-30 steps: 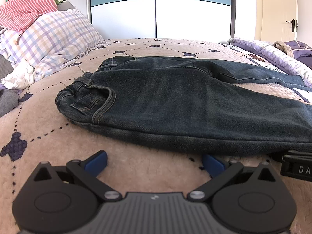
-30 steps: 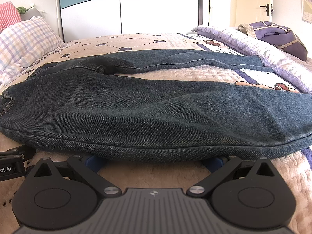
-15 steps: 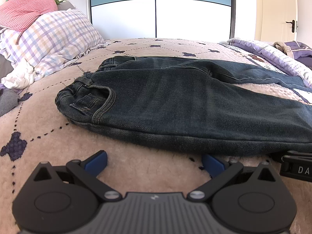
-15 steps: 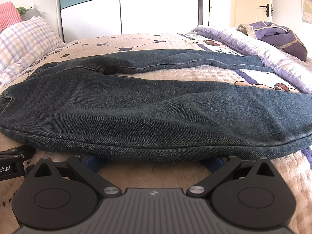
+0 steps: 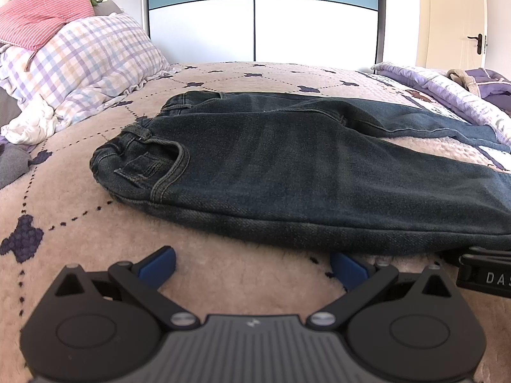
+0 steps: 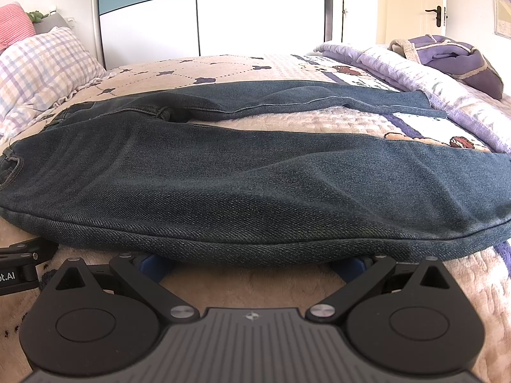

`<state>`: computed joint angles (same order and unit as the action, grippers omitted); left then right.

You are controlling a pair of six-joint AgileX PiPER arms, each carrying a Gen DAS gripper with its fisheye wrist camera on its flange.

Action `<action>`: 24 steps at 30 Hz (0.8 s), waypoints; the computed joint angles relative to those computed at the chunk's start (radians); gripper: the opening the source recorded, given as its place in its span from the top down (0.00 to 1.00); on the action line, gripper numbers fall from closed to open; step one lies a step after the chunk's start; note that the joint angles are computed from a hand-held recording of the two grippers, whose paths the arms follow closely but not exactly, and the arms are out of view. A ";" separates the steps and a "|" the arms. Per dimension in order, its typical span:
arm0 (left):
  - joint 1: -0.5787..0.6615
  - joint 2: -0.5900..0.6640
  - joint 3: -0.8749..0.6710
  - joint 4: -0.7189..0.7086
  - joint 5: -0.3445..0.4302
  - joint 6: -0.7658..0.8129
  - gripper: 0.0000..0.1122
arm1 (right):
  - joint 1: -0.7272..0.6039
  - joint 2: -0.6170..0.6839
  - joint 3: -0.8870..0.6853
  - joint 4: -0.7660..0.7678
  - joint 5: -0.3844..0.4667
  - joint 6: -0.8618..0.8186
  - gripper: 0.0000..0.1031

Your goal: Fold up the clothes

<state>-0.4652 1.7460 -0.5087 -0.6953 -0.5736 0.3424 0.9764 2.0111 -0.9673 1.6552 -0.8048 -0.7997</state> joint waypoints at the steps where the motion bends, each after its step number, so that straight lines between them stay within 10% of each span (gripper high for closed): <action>1: 0.001 -0.002 0.002 0.005 0.000 -0.004 0.08 | -0.001 -0.001 -0.002 0.004 0.001 -0.006 0.00; 24: 0.201 -0.123 0.048 0.361 0.141 -0.328 0.08 | -0.085 -0.249 0.227 -0.038 0.259 -0.187 0.00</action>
<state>-0.2647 1.6229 -0.4608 -0.3340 -0.4322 0.0149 0.8909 1.7619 -0.7402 1.6169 -0.5455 -0.9871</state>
